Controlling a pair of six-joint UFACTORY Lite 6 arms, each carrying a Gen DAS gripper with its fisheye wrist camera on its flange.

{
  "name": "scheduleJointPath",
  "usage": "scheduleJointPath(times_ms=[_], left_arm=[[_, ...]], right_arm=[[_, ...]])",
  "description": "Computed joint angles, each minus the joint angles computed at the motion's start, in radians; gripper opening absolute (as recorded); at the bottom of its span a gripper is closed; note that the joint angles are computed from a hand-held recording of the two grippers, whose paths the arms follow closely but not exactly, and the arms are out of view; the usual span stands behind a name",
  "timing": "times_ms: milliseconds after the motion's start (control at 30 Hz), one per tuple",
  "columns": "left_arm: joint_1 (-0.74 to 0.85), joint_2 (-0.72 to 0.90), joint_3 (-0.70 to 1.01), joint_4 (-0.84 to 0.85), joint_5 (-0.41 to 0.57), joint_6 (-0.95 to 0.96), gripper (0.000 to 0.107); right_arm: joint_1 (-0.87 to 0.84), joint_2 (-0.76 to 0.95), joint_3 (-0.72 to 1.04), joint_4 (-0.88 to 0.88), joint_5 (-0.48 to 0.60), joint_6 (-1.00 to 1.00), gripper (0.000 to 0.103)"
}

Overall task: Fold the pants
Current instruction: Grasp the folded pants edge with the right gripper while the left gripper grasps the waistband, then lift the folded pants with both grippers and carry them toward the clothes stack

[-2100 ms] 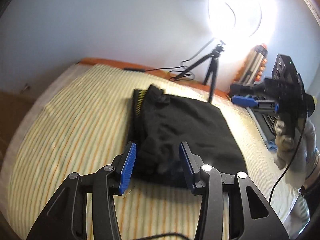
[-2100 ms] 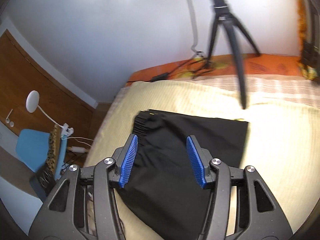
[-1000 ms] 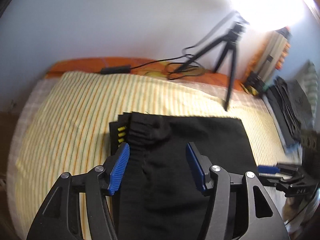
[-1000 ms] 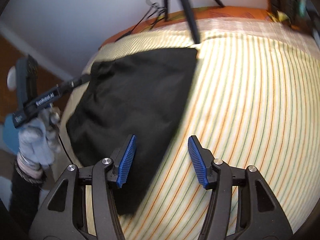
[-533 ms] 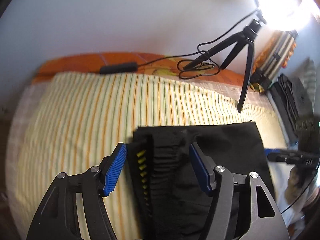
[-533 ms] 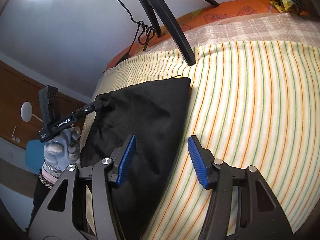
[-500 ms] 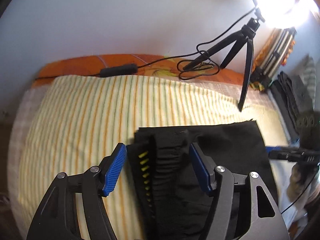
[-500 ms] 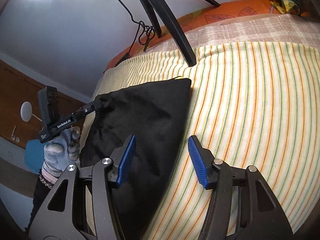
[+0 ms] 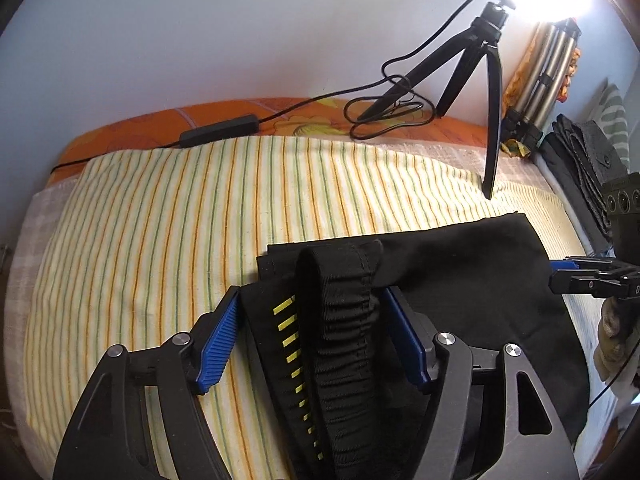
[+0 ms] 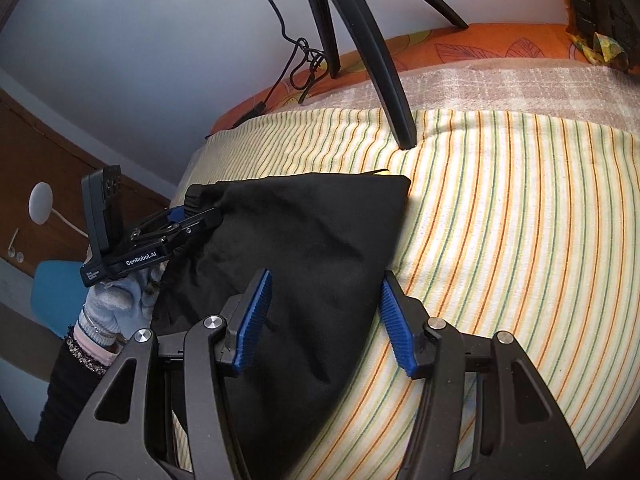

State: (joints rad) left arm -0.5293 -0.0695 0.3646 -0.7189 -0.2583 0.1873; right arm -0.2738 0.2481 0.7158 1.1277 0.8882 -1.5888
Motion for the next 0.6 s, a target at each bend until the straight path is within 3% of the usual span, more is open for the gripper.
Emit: scheduleJointPath(times_ms=[67,133,167,233,333,400,600], left_arm=[[-0.031,0.009,-0.012,-0.029,-0.041,0.015,0.068],[-0.041,-0.002,-0.023,-0.035,-0.064,0.008,0.048],[-0.053,0.003,-0.037,-0.004,-0.118,-0.022,0.044],[-0.071,0.016,-0.041,0.023,-0.146,-0.050,0.034],[-0.088,0.024,-0.035,0.003,-0.157,-0.040,0.029],[-0.101,0.023,-0.037,-0.020,-0.167,-0.027,0.028],[-0.161,0.012,-0.042,-0.157,-0.205,0.056,0.026]], right_arm=[[0.014,-0.018,-0.022,0.022,-0.012,-0.022,0.059],[0.029,-0.028,-0.033,0.040,-0.023,-0.028,0.059],[0.040,-0.035,-0.037,0.049,-0.031,-0.028,0.059],[0.060,-0.061,-0.062,0.073,-0.060,-0.053,0.048],[0.110,-0.117,-0.114,0.129,-0.131,-0.090,0.033],[0.119,-0.108,-0.112,0.136,-0.130,-0.071,0.014],[0.181,-0.220,-0.180,0.167,-0.182,-0.072,0.010]])
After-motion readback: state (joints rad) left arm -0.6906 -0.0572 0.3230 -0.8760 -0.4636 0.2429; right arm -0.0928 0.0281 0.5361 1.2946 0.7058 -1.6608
